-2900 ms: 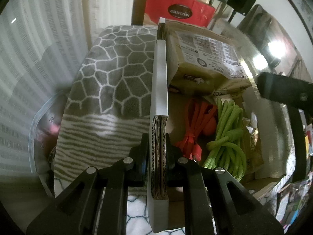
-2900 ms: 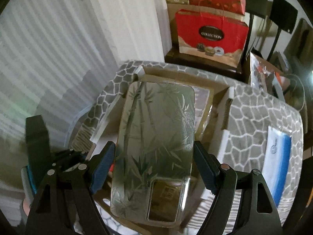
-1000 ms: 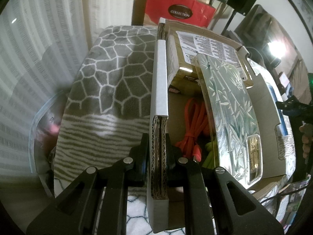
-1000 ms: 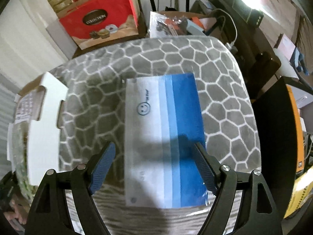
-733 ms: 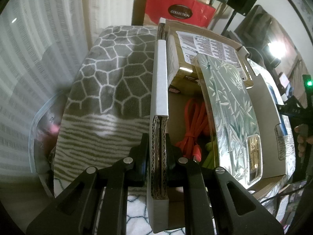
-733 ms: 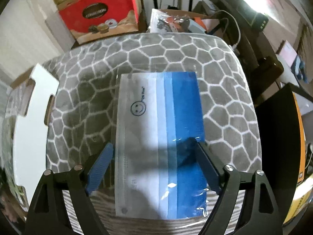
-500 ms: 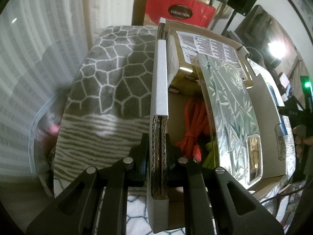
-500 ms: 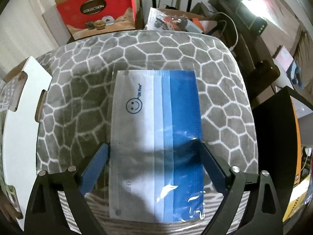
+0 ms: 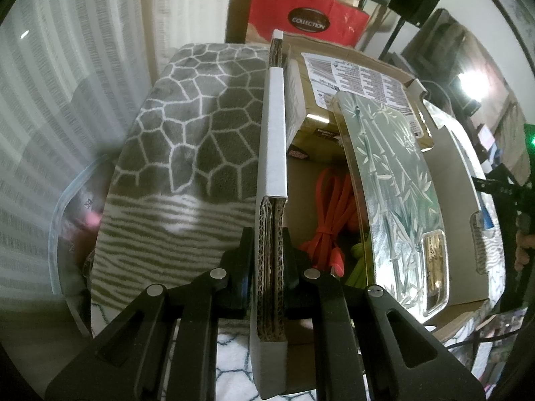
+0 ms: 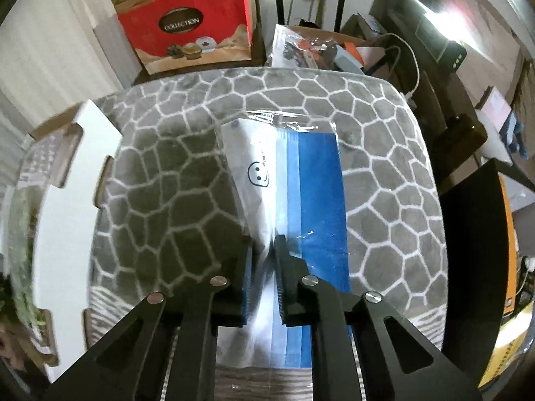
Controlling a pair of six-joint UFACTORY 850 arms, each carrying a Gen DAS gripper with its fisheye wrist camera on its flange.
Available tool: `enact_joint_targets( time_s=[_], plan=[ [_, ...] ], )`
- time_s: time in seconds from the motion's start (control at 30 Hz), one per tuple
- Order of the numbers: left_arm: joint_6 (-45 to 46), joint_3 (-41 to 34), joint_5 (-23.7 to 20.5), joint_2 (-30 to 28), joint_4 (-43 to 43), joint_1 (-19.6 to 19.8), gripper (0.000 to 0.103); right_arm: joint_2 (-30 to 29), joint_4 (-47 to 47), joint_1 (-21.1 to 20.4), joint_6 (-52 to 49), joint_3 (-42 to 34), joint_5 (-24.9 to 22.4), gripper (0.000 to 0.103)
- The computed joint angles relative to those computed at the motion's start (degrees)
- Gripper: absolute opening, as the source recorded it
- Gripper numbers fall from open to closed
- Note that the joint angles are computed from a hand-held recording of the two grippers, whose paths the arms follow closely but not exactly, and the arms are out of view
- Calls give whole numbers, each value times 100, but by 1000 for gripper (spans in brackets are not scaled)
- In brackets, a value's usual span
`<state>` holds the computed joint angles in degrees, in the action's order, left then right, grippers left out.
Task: Organize objects
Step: 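Grasp the blue-and-white mask packet with the right gripper, then lay the mask packet on top in the tray and open the right gripper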
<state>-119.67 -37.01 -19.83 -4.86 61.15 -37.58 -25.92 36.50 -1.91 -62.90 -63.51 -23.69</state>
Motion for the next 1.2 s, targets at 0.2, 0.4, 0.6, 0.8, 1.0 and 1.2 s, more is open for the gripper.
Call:
enact_joint_targets(
  time_s=[0.2, 0.4, 0.6, 0.8, 1.0, 1.2],
  plan=[
    [-42, 20, 6, 16, 28, -6, 11, 260, 495, -15, -395, 78, -320, 7],
    [-63, 24, -3, 13, 33, -19, 11, 787, 813, 160, -754, 282, -708, 7],
    [-41, 28, -12, 18, 8, -17, 11, 1241, 819, 564, -819, 514, -1123, 7],
    [-56, 26, -2, 19, 19, -17, 11, 1394, 483, 1190, -410, 705, -1147, 7],
    [-64, 38, 39, 38, 42, 3, 11, 1265, 91, 1665, 167, 725, -1071, 8],
    [-90, 41, 40, 39, 58, -3, 11, 1111, -48, 1889, 747, 708, -1064, 13]
  ],
)
